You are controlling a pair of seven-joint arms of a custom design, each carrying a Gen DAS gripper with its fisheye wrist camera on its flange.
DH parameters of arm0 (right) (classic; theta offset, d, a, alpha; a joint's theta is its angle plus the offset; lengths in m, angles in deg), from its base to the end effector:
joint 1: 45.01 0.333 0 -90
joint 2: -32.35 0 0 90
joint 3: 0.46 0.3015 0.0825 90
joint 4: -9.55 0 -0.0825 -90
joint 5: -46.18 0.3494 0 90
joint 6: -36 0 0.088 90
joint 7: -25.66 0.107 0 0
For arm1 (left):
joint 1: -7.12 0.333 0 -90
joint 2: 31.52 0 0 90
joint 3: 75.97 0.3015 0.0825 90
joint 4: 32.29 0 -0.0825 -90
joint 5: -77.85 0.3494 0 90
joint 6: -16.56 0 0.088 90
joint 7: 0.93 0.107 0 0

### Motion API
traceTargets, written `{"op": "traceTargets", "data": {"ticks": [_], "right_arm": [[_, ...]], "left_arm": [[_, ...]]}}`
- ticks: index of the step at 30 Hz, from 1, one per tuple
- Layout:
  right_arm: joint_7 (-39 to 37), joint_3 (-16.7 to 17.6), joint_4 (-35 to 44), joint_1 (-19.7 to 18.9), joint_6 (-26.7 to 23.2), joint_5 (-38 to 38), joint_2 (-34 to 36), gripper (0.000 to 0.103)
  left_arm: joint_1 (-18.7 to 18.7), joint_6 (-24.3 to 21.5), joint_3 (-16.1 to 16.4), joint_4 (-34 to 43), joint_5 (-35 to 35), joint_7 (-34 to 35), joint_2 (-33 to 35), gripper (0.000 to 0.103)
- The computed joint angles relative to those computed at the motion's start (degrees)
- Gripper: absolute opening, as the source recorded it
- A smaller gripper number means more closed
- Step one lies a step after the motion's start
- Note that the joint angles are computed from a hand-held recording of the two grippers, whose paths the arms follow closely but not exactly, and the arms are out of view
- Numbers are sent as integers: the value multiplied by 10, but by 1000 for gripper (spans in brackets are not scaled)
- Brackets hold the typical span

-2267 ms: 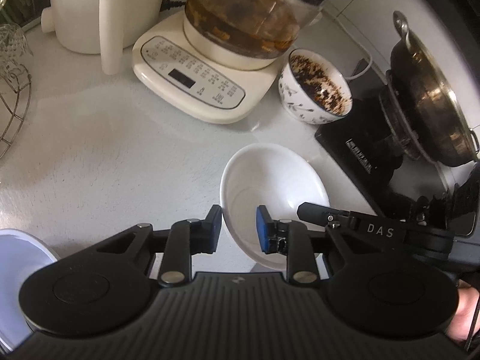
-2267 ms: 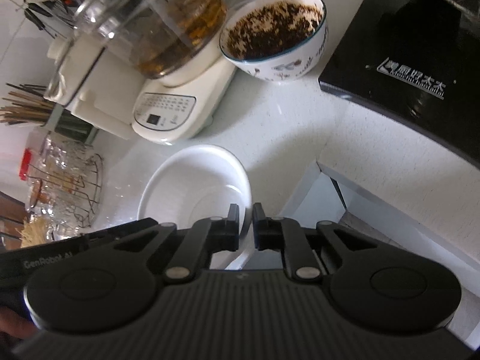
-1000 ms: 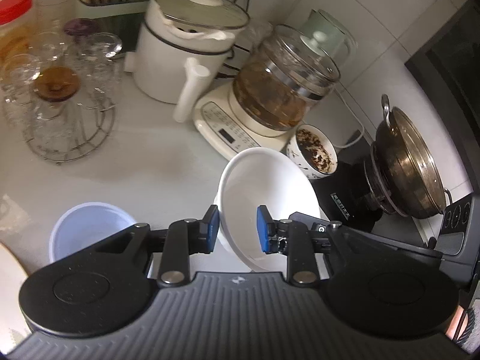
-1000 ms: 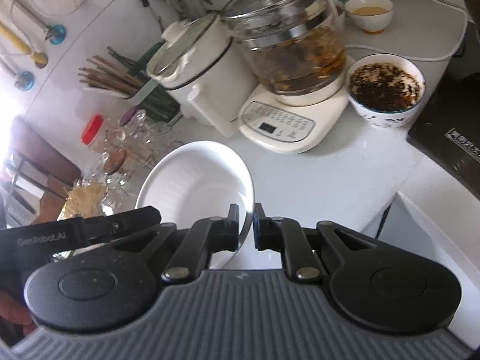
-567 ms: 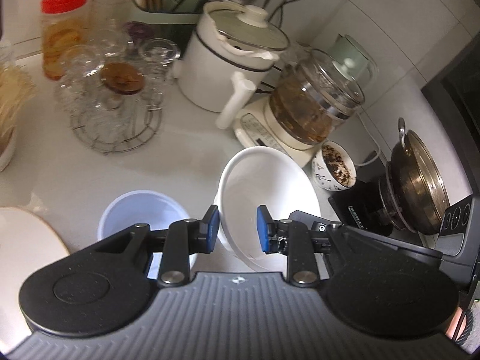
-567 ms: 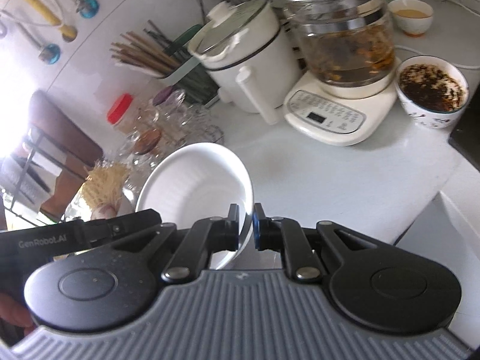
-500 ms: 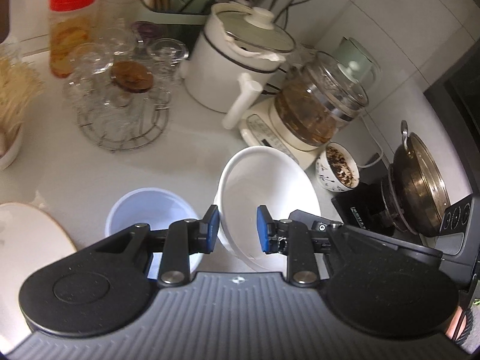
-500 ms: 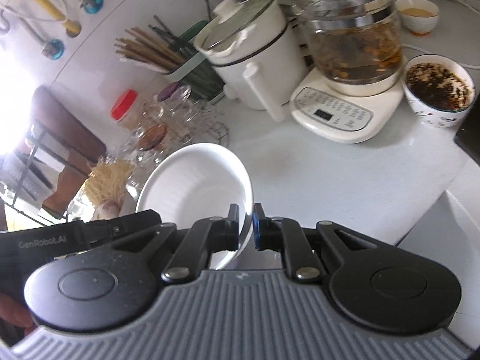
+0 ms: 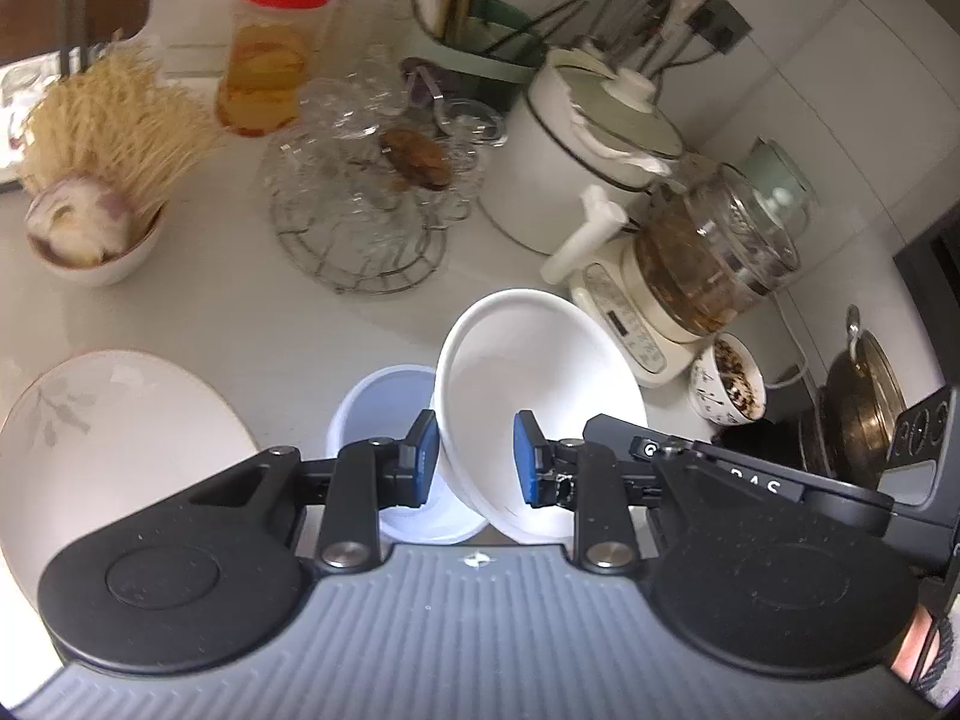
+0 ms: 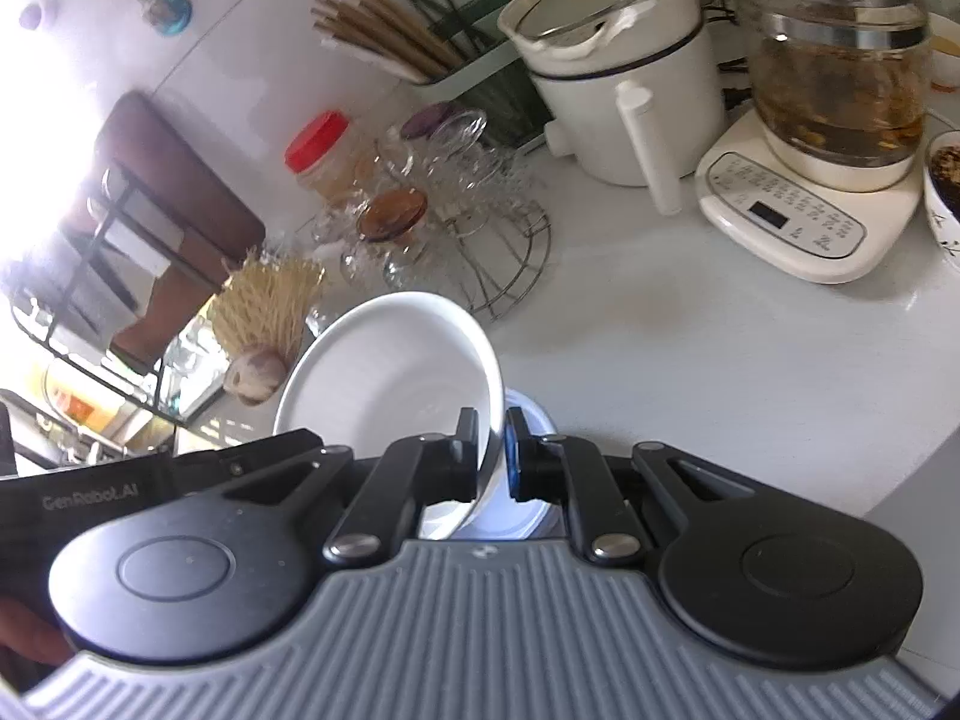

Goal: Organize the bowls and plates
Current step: 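Carry the ceramic bowl with the right gripper over the nested plastic bowls, then lower the ceramic bowl into the plastic bowls and open the right gripper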

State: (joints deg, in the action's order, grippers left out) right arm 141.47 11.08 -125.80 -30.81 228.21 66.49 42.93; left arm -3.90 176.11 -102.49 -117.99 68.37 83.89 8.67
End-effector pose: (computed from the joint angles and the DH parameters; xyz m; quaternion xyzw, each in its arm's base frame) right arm 0.4975 0.1950 0.3574 -0.5098 0.7675 -0.0799 0.3802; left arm 0.6210 -0.3653 0.3666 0.5801 -0.7327 0.3542 0.0348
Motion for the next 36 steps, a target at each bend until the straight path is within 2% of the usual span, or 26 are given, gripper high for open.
{"op": "traceTargets", "data": {"ticks": [5,9,12,15,22,25,29,32,33,35,36], "right_arm": [[-19,-30,22,31,-30,6,18,11],[-43,-27,45,28,-48,9,39,11],[-57,-43,64,42,-61,10,55,11],[-76,-30,78,29,-61,15,70,12],[-86,-69,102,63,-75,19,95,13],[-67,-118,103,109,-81,15,93,14],[-63,-103,103,92,-87,19,85,14],[-69,-87,108,75,-98,19,79,14],[-71,-84,113,69,-109,18,78,16],[-81,-67,121,51,-122,24,79,38],[-93,-48,123,33,-119,34,81,56]], "left_arm": [[-8,5,16,-9,5,-32,4,30],[-16,4,29,-9,19,-55,11,30],[-20,-2,36,-1,29,-71,22,30],[-28,-14,48,13,45,-86,36,30],[-18,-15,42,26,56,-86,60,30],[-13,-19,37,32,55,-81,63,30],[-13,-39,42,42,54,-87,64,31],[-25,-36,61,39,64,-105,55,39],[-28,-33,66,37,68,-110,52,41],[-33,-31,72,39,77,-119,50,43],[-36,-32,76,41,82,-125,50,44]]}}
